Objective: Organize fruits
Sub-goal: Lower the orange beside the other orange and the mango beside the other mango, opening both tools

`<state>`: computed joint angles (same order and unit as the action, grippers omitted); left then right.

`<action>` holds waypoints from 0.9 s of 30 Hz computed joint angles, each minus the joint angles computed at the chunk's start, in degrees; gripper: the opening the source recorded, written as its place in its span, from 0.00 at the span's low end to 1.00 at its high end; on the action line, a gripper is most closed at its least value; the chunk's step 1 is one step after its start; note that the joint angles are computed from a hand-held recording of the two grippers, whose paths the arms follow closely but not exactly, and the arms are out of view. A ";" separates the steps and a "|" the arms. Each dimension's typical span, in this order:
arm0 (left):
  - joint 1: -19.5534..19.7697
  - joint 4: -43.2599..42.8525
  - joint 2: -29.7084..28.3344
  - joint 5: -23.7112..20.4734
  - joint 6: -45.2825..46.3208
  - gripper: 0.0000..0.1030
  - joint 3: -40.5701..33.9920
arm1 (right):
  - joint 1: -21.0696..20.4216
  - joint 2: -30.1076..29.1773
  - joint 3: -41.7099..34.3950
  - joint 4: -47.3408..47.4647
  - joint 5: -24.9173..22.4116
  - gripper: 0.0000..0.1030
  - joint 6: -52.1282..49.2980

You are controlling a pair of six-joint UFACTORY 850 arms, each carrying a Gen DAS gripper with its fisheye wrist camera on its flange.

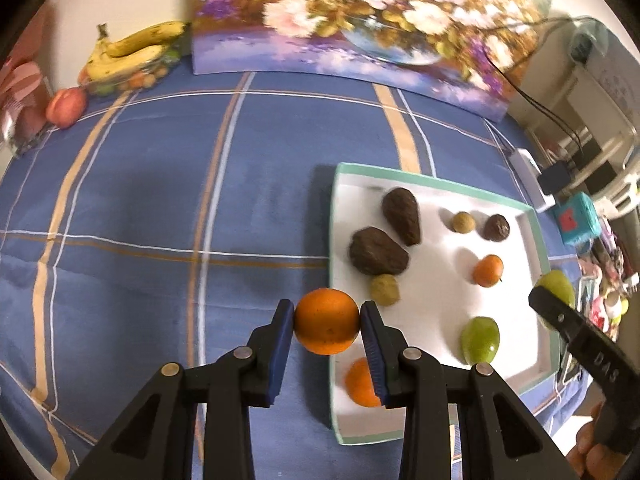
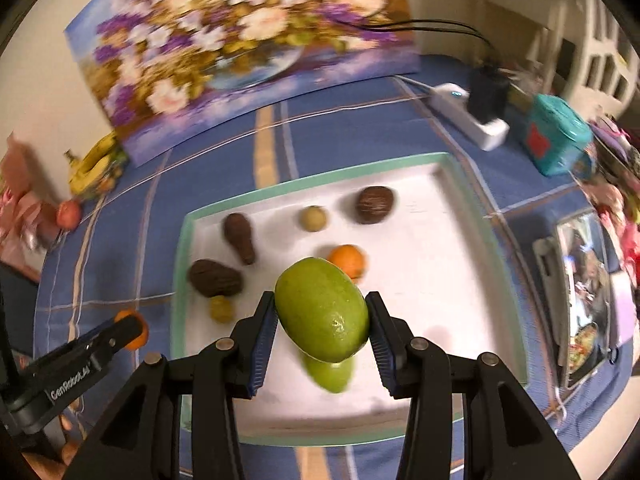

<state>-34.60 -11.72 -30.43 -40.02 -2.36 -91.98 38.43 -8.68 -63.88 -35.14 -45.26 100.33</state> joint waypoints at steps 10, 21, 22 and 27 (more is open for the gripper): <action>-3.05 1.03 -1.03 -0.58 2.87 0.35 -0.27 | -0.95 2.22 2.90 2.17 0.12 0.45 0.05; -3.64 0.53 -2.51 -0.87 4.05 0.35 -0.64 | -1.99 0.45 2.56 6.37 1.83 0.45 -4.36; -3.70 0.73 -2.88 -1.08 3.91 0.35 -0.85 | -2.24 0.15 2.61 7.28 2.19 0.45 -5.09; -4.03 2.12 -3.89 -1.69 3.16 0.35 -1.28 | -3.08 -0.33 3.70 9.64 4.75 0.45 -5.85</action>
